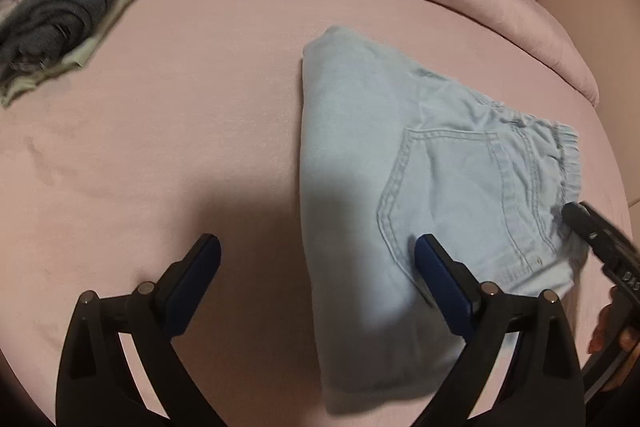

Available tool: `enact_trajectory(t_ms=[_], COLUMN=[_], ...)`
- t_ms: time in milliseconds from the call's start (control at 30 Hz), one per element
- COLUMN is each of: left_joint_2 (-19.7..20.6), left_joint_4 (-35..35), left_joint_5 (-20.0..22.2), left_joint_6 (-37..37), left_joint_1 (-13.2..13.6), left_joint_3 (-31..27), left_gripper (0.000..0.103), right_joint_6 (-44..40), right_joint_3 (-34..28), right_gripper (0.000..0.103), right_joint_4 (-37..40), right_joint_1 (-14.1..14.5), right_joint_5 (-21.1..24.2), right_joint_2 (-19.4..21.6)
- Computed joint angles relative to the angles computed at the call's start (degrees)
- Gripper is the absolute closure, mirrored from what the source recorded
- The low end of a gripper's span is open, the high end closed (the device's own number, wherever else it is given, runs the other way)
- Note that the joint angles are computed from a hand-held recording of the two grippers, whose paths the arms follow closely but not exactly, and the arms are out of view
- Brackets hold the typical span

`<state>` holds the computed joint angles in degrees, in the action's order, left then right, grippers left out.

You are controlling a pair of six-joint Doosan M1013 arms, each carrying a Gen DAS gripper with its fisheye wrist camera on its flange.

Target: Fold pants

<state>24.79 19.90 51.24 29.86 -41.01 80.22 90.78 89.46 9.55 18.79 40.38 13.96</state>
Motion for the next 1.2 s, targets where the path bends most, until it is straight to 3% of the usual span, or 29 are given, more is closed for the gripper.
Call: enact_trajectory(t_ms=[133, 200, 433, 667, 1200], left_joint_2=[-0.9, -2.0, -4.6, -5.1, -5.8], left_joint_4=[2.6, 4.4, 9.8, 12.6, 14.2], left_joint_5=[1.7, 2.3, 5.6, 11.6, 14.7], left_joint_6=[-3.5, -6.0, -10.0, -10.1, -12.1], left_joint_1=[-1.2, -2.0, -5.0, -7.9, -11.0], left_joint_3=[-0.8, -0.4, -0.2, -1.5, -1.5], left_gripper=[0.001, 0.001, 0.001, 0.001, 0.001], right_joint_6=[-0.2, -0.8, 0.3, 1.5, 2.7], right_joint_3=[1.3, 1.7, 3.4, 4.8, 6.8], right_gripper=[0.021, 0.007, 0.001, 0.001, 0.001], right_joint_4=[-1.2, -1.4, -2.5, -4.4, -4.3], right_joint_1=[0.7, 0.7, 2.2, 3.5, 4.5], right_joint_5=[-2.1, -1.9, -2.5, -2.7, -2.7], right_joint_2=[-2.8, -3.9, -7.7, -10.9, -14.0])
